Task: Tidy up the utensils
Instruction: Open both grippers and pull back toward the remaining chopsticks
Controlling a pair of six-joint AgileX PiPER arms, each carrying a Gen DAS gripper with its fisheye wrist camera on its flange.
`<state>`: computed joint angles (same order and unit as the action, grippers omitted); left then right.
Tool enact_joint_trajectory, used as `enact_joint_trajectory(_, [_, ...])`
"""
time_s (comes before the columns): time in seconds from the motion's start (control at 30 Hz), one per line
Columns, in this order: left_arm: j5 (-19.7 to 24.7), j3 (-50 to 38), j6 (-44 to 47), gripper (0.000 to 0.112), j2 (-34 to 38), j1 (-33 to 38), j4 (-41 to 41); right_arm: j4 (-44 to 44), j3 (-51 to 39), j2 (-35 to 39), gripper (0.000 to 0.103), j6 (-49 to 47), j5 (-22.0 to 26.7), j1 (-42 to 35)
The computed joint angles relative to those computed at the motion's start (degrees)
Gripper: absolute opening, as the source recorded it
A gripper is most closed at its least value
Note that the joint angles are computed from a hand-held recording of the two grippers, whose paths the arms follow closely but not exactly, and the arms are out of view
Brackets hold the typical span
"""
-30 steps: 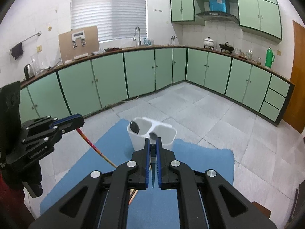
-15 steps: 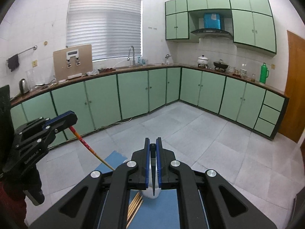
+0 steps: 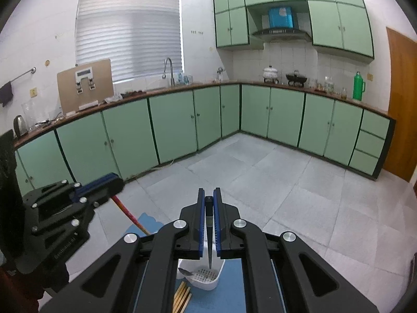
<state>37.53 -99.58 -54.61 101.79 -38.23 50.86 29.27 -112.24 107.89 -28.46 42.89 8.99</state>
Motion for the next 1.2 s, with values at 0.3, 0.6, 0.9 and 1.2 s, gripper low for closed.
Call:
enact_joint_trajectory(0.3, [-0.5, 8.3, -3.4, 0.027, -4.3, 0.4, -0.5, 3.9, 13.3, -5.6, 0.042, -4.3, -4.8, -3.2])
enact_joint_trajectory(0.6, [0.3, 32.0, -25.7, 0.049, -16.7, -8.4, 10.0, 16.9, 43.2, -21.8, 0.076, -18.6, -13.8, -7.0])
enact_joint_trajectory(0.9, [1.8, 52.3, -47.3, 0.053, -18.7, -17.8, 14.8, 26.5, 70.4, -31.4, 0.083, -28.9, -23.7, -3.8])
enact_joint_trajectory(1.2, [-1.4, 60.0, -52.4, 0.053, -15.9, -19.7, 12.0, 43.9, 82.4, -31.5, 0.083, -41.0, -30.8, 1.5])
